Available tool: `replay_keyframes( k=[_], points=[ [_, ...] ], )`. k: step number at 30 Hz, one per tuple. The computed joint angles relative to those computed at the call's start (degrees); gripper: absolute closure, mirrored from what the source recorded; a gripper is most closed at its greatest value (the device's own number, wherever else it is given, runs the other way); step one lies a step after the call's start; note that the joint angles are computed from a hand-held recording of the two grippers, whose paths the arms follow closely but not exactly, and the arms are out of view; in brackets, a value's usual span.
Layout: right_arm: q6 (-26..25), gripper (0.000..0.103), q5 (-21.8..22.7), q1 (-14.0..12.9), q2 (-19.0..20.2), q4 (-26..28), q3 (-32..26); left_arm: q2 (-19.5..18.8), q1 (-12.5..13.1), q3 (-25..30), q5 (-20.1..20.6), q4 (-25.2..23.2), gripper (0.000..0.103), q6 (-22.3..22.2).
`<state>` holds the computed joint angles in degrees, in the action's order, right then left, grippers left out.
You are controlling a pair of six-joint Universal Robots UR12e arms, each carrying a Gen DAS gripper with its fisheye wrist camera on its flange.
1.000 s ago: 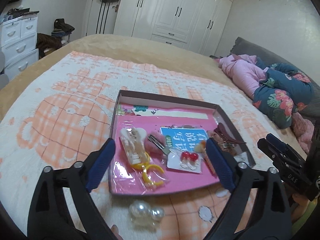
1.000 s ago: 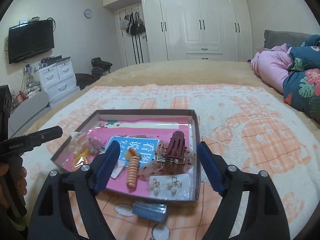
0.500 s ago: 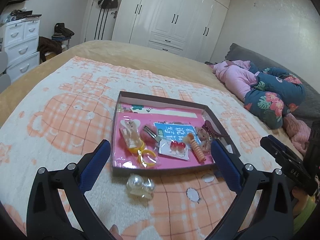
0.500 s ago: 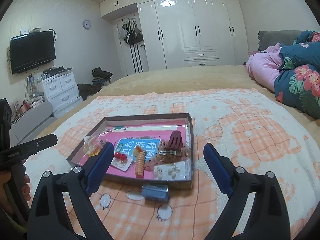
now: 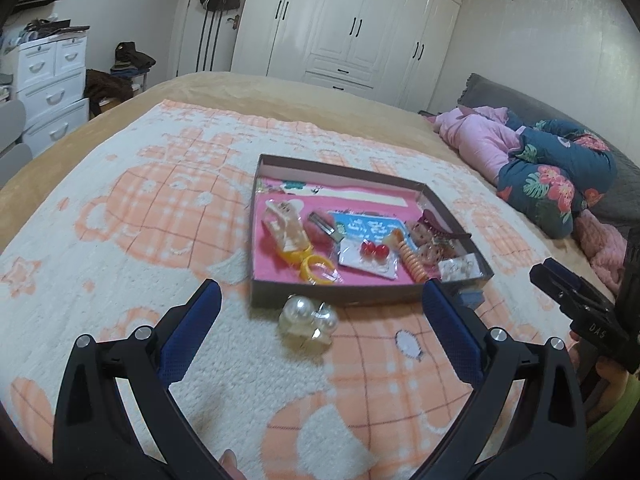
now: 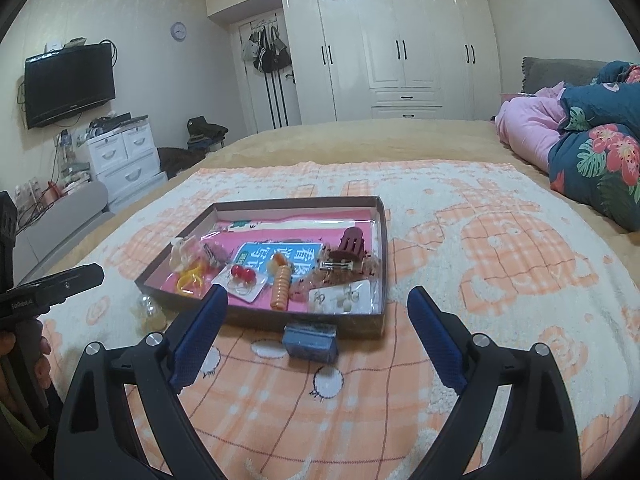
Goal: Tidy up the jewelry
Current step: 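Withdraw both tools from the tray toward the bagged pearl earrings and blue box, then grasp the bagged pearl earrings with the left tool while the right tool grasps the blue box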
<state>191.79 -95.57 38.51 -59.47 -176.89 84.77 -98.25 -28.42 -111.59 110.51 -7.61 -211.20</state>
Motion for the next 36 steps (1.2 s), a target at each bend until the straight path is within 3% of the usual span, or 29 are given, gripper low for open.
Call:
replay_keyframes(
  k=[14,24,30,32,36],
  points=[
    [-3.46,0.014,2.12,0.81,0.76,3.92,-0.25,1.47,-0.32,-2.55,-0.25,-3.51,0.011,-1.49],
    [-0.56,0.015,0.85,0.65,2.81,8.44,-2.5,-1.21,-0.2,-1.47,-1.21,-4.2,0.011,0.85],
    [-0.35,0.026,1.37,0.64,4.72,11.75,-5.39,-2.62,0.9,0.13,-3.34,-5.81,0.019,1.09],
    [0.1,0.032,1.73,0.64,5.33,13.19,-6.51,-3.03,1.31,0.63,-4.19,-6.63,0.026,0.55],
    [1.72,0.043,1.2,0.66,6.12,15.82,-8.01,-3.65,1.57,1.44,-4.39,-7.55,0.029,0.77]
  ],
)
